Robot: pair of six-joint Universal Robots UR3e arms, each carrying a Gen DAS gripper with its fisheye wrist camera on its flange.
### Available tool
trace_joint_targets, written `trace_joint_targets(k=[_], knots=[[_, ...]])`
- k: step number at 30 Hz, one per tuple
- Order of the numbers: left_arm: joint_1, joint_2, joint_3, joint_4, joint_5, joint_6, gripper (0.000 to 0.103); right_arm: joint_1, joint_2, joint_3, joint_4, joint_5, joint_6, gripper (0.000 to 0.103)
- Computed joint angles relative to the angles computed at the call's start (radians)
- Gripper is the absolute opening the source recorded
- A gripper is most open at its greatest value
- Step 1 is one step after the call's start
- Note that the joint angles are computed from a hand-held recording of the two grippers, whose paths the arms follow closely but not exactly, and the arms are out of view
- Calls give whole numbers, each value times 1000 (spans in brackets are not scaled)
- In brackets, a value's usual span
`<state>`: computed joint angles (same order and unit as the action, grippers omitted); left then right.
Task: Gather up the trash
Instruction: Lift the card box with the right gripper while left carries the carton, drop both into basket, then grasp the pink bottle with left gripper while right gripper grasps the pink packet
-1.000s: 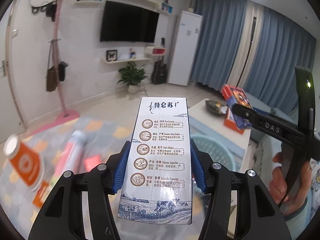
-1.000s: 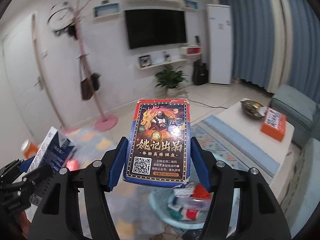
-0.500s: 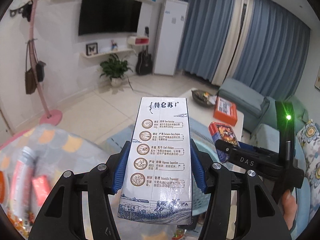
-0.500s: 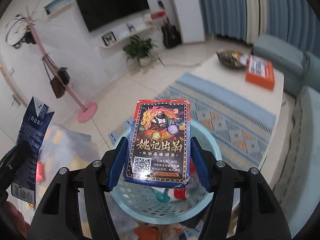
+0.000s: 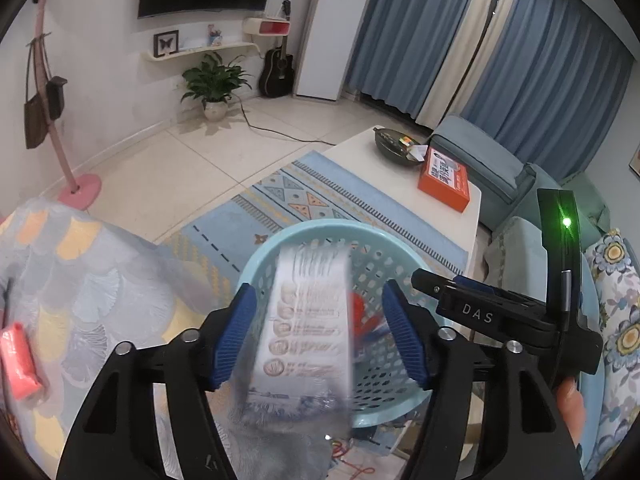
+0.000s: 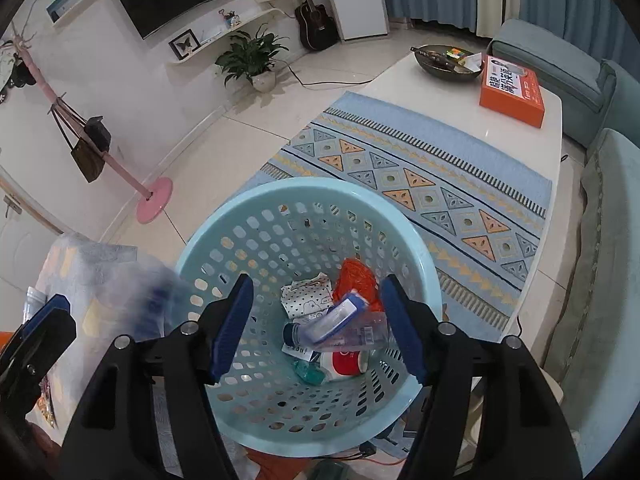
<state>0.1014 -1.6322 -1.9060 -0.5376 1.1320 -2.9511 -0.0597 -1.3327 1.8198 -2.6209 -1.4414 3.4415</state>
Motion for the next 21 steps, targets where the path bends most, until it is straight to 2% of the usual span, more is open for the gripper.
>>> trace_joint_targets(k=[2,4,14,20,21], knots=[[17,26,-20,-12,-23,11,73,2,-13,9,-3,6,0,63],[37,57,-41,-18,-45,26,75,7,-29,13,-1,6,1,63],[177,309,-155,-126,-120,140,77,133,-126,-45,36,-25,-9,63],[412,543,-201,-332,-226,287,77,274,-121,-164,68,-90,-13,63],[477,586,-198,-397,-256,331,77,300,-113,-190,71,-97,-13,63]])
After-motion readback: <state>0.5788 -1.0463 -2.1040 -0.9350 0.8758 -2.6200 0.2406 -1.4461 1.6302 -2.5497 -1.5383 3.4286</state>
